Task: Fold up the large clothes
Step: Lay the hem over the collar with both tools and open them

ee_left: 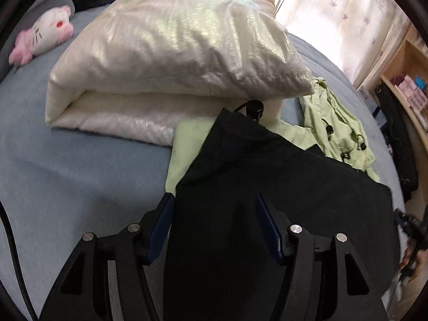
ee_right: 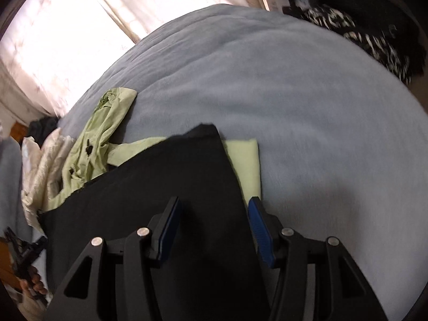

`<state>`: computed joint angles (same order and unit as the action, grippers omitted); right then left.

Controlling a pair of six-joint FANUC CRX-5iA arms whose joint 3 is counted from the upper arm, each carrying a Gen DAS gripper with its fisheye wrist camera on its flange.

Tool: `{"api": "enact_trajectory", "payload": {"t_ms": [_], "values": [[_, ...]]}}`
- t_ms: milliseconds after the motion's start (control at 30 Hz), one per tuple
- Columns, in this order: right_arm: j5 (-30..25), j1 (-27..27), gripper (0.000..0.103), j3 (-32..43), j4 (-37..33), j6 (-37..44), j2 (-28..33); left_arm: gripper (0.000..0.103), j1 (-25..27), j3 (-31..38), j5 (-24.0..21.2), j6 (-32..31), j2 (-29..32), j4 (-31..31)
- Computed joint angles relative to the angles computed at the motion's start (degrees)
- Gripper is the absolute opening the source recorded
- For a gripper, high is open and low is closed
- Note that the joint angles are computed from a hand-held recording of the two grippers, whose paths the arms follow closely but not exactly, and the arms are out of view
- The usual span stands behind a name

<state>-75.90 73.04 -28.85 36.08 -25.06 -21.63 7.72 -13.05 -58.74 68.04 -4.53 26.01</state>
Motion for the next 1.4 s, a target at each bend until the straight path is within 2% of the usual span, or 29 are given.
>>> {"api": "enact_trajectory", "payload": {"t_ms": [100, 167, 233, 267, 333, 367, 400, 500, 567, 633, 733, 833, 933, 1067, 1100, 1167, 1233, 1300, 1400], "values": [[2.81, -3.88, 0.053, 0.56, -0.95, 3.47, 0.9, 0.06, -1.28, 1.23, 1.16, 1.21, 0.7, -2.13], [4.73, -6.34, 0.053, 0.89, -1.15, 4.93, 2.02, 0.053, -2.29, 1.92, 2.67, 2.58, 1.05, -4.06], [5.79, -7.92, 0.053, 1.2, -1.4, 6.42, 3.35, 0.02, -3.19, 2.6, 3.78, 4.34, 1.44, -6.35], [6.64, -8.23, 0.052, 0.99, -0.96, 6.71, 3.76, 0.013, -3.32, 2.43, 4.37, 4.75, 1.43, -6.45], [6.03, -7.74, 0.029, 1.33, 0.2, 7.8, 5.08, 0.005, -3.72, 1.24, 6.88, 5.18, 0.41, -6.73], [4.15, -7.15, 0.013, 2.3, 0.4, 8.74, 6.19, 0.004, -4.02, 0.5, 8.43, 5.03, -0.4, -7.14], [2.88, -6.31, 0.009, 2.62, 1.39, 9.09, 6.85, 0.004, -4.89, 0.01, 10.28, 5.43, -0.97, -8.02], [0.1, -3.78, 0.006, 1.66, 5.62, 6.21, 6.59, 0.003, -5.95, -2.15, 15.29, 5.13, -3.44, -8.55], [-1.6, -2.31, 0.006, 0.66, 9.45, 2.72, 6.01, 0.003, -6.76, -2.34, 17.64, 7.2, -3.81, -9.49], [-3.28, -2.43, 0.006, 1.15, 11.12, 1.53, 7.04, 0.002, -7.67, -1.31, 18.93, 11.8, -3.62, -13.34], [-3.01, -5.04, 0.006, 3.01, 9.13, 3.9, 9.87, 0.002, -7.74, 1.14, 17.37, 18.18, -2.4, -19.07], [-2.7, -7.07, 0.008, 4.26, 6.47, 6.88, 12.21, 0.002, -9.31, 5.05, 13.01, 26.75, 0.41, -28.02], [-4.82, -7.42, 0.012, 6.11, 4.71, 7.38, 13.56, 0.002, -8.64, 5.47, 11.54, 28.26, 0.58, -28.0], [-13.38, -4.87, 0.016, 11.16, 4.43, 8.36, 16.05, 0.003, -8.76, 4.18, 12.26, 25.13, -2.64, -27.27], [-14.08, -3.66, 0.016, 11.45, 5.47, 7.87, 15.85, 0.004, -8.7, 3.1, 12.86, 23.15, -3.85, -25.88], [-13.71, -0.8, 0.019, 11.57, 7.77, 6.48, 15.01, 0.007, -9.0, 0.9, 12.99, 16.77, -6.53, -20.88], [-12.21, 2.7, 0.034, 11.75, 9.27, 4.58, 14.45, 0.012, -9.25, -0.84, 10.17, 8.64, -7.74, -13.1], [-8.4, 5.46, 0.039, 11.67, 9.74, 3.66, 13.84, 0.013, -10.29, -2.62, 4.46, 0.3, -8.34, -4.31], [-3.65, 8.32, 0.039, 13.64, 7.01, 5.41, 14.93, 0.013, -13.37, -4.56, -1.32, -5.76, -9.09, 1.7]]}}
